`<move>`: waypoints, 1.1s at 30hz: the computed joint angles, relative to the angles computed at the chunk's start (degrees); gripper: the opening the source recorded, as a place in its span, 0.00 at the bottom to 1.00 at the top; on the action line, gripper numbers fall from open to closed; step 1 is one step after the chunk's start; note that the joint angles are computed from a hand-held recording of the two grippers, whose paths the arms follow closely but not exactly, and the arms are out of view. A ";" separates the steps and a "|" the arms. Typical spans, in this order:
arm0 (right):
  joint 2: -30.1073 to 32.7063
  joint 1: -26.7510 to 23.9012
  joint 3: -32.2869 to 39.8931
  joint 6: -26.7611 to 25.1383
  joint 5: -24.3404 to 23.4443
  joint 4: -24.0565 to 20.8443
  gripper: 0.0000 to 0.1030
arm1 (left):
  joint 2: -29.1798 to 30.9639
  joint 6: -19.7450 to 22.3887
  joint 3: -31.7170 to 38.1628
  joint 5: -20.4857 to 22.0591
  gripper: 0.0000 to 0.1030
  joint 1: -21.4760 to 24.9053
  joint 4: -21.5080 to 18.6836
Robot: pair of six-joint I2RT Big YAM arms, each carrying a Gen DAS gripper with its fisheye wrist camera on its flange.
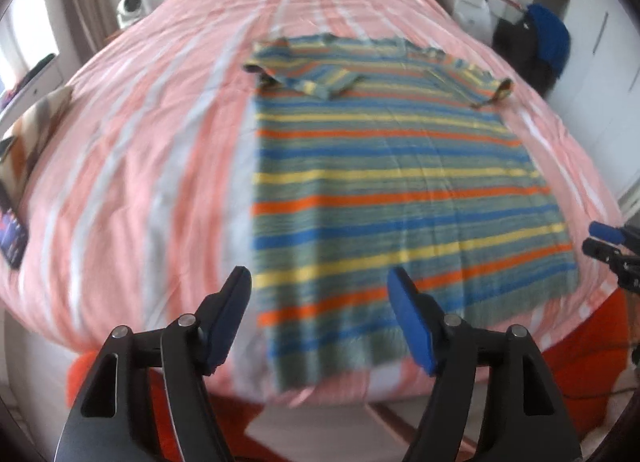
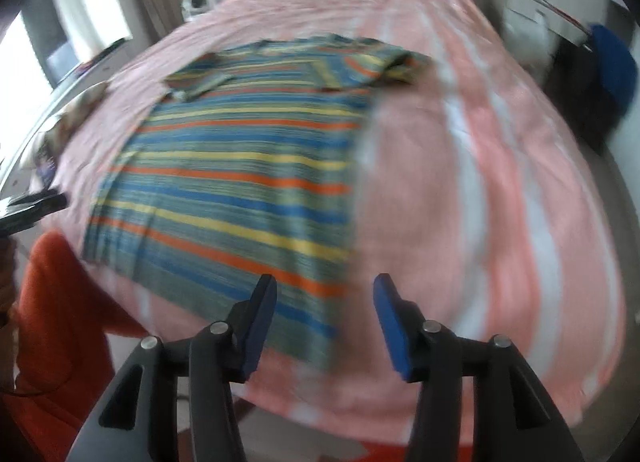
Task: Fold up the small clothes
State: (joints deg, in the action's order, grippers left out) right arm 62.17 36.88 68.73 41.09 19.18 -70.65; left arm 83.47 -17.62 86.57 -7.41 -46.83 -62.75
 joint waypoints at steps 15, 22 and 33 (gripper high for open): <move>2.19 -2.38 -0.20 -6.95 -5.32 -9.20 0.50 | -3.35 2.43 -5.20 -7.45 0.78 0.53 -6.66; 11.86 -14.46 13.38 -31.48 0.40 5.25 0.63 | -1.73 -9.24 -5.34 -16.90 0.93 5.28 11.48; 34.06 -24.61 25.35 -28.81 -10.03 12.06 0.16 | -1.92 -11.26 -11.17 -20.53 0.91 5.31 12.06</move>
State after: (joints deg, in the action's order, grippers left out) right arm 96.23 12.27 94.08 12.28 9.14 -58.59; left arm 81.55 -28.88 75.40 -27.94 -41.53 -50.69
